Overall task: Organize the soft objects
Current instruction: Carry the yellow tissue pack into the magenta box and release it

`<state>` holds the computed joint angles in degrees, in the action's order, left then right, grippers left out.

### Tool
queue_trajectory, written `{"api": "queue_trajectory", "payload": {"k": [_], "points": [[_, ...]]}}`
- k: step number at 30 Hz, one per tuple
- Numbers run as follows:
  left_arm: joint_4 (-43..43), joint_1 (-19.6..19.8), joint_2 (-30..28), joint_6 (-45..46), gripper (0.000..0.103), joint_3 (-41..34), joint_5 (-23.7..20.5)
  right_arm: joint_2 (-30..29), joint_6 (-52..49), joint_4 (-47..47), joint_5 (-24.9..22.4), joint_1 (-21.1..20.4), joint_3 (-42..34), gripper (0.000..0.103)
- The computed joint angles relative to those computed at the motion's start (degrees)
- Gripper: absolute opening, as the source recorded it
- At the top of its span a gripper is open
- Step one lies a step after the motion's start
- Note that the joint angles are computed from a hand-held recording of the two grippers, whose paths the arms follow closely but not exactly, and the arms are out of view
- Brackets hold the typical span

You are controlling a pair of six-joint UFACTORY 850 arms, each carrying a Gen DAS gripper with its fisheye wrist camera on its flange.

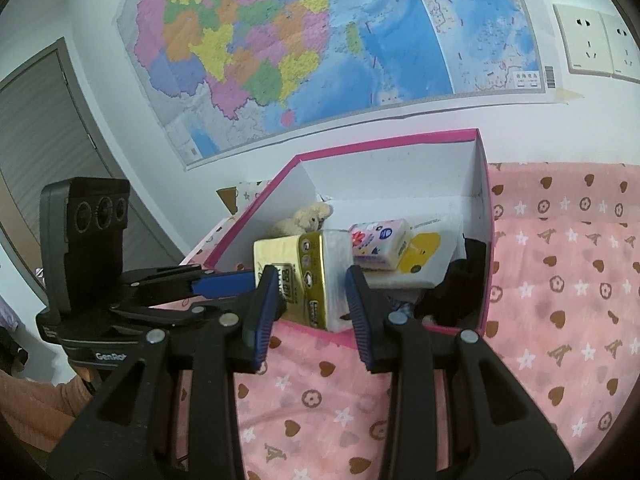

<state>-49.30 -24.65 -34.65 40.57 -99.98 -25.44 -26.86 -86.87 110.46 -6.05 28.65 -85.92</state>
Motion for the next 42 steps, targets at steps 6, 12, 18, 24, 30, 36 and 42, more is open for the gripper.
{"api": "queue_trajectory", "payload": {"k": [6,12,18,24,30,36,42], "points": [[1.84,0.08,-1.09,-1.91,0.038,-1.77,0.27,-1.05,3.57,-2.98,-0.53,-0.59,-1.15,0.039],[3.55,0.14,-2.32,-3.93,0.038,-3.54,-0.14,-1.59,5.33,-4.75,-0.56,-0.79,-1.99,0.039],[4.92,0.16,-3.48,-5.71,0.038,-5.19,-0.46,-2.18,8.58,-8.07,-0.48,-1.08,-2.82,0.039],[6.01,0.39,-4.90,-7.58,0.038,-7.12,-1.53,-2.97,13.45,-12.58,-0.58,-1.39,-3.79,0.039],[7.99,0.44,-5.95,-9.59,0.038,-8.57,-1.97,-4.00,22.12,-21.22,-0.74,-1.61,-5.20,0.039],[9.40,0.60,-7.17,-11.57,0.038,-9.99,-2.57,-4.86,28.10,-26.98,-1.20,-1.84,-6.09,0.039],[10.97,0.79,-8.44,-13.65,0.038,-11.37,-3.67,-6.27,39.65,-37.97,-2.00,-2.12,-7.68,0.039]]}}
